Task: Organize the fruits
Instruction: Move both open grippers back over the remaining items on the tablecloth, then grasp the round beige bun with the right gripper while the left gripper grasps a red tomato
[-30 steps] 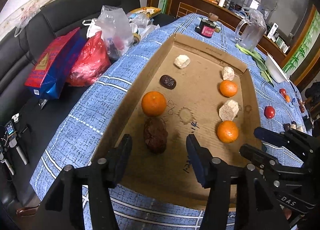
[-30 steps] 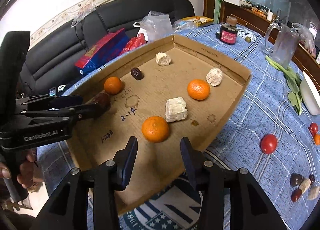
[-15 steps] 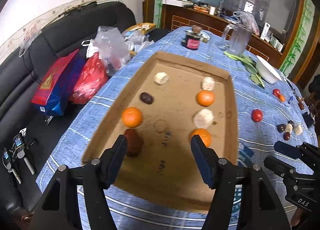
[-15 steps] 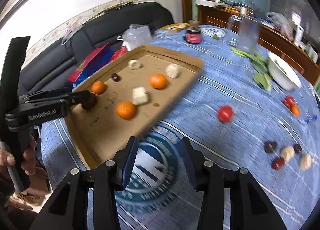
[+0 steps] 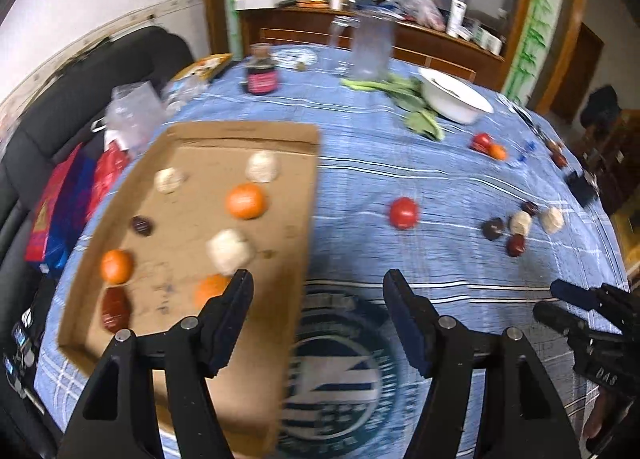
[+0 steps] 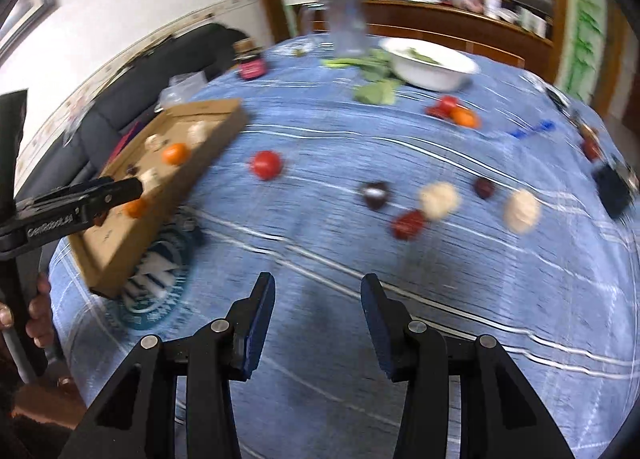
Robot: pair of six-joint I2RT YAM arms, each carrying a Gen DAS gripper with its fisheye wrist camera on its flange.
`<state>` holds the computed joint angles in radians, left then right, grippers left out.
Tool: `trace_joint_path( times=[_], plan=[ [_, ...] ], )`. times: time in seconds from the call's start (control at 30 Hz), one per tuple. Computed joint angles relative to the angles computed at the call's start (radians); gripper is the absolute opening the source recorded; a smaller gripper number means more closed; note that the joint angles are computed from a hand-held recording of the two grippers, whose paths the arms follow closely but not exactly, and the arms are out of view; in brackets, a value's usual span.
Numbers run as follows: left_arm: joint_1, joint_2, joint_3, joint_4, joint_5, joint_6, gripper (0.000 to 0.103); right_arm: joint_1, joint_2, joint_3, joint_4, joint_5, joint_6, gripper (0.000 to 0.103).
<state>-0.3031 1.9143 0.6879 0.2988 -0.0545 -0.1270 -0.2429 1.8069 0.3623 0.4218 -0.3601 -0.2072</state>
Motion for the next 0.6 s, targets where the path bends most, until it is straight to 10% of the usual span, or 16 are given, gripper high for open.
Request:
trace_joint_path(
  times=[0.3, 0.6],
  plan=[
    [-0.179, 0.141, 0.174, -0.093, -0.054, -0.029, 0.074, -0.32, 0.136, 0.222, -0.131, -0.056, -0.135, 0.049],
    [-0.247, 0.264, 0.361, -0.217, -0.068, -0.037, 0.074, -0.281, 0.332, 0.459, -0.158, 0.019, -0.139, 0.055]
  ],
)
